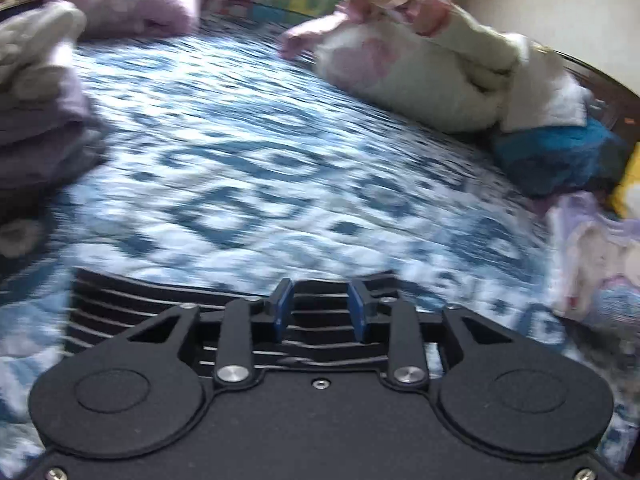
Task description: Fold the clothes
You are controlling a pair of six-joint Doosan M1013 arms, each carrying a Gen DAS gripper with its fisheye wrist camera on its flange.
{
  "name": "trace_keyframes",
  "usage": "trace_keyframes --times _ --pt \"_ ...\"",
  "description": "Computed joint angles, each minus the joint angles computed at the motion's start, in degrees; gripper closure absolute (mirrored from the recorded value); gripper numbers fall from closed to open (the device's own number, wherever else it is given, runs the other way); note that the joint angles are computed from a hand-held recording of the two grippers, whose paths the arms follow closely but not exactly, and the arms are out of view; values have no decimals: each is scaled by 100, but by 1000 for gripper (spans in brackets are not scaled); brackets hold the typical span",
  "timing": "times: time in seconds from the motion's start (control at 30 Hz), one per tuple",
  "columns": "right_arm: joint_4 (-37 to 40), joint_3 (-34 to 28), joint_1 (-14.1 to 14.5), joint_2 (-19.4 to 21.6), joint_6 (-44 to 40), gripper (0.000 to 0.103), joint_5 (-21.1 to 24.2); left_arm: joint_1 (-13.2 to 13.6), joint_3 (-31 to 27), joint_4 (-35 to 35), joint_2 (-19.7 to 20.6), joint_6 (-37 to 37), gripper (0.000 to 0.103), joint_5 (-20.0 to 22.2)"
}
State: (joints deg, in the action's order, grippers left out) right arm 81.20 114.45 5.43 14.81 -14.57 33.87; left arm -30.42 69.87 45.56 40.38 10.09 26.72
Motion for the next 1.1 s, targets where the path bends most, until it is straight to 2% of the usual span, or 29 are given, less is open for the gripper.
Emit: trace_keyframes --times 0.03,0.13,0.2,0.33,0.43,0.5,0.57,0.67,0.77,0.9,1.0,1.1 --pt "64 10 10 -2 -98 59 -4 -15 -137 -234 76 449 80 25" --pt "-334 -40 93 37 184 56 -128 -70 -752 -793 451 1580 80 571" --pt "-735 -95 136 70 528 55 -181 -74 -1213 -1159 752 2167 80 1116" --pt "-1024 -152 146 105 857 55 -179 -96 -1543 -1237 934 2484 80 1585" --pt "-1168 -207 113 145 1131 55 -75 -84 -1586 -1377 913 2569 79 1674" --pt "-1208 -200 132 138 1184 55 -127 -142 -1384 -1037 754 2329 78 1551" --pt "-1069 -155 107 66 1058 55 -121 -219 -936 -527 450 1729 77 1278" --pt "-467 -122 -180 -50 980 55 341 -377 -153 365 -75 597 77 962" --pt "-295 -149 -352 -156 1262 55 105 -559 592 898 -546 -277 77 723" --pt "-238 -213 -618 -189 1946 55 59 -814 1405 1378 -983 -1292 77 221" --pt "-190 -171 -663 -197 2345 51 -201 -984 1687 1208 -1055 -1339 77 -214" --pt "-279 -144 -702 -169 2782 45 -221 -1107 1757 991 -978 -1057 81 -462"
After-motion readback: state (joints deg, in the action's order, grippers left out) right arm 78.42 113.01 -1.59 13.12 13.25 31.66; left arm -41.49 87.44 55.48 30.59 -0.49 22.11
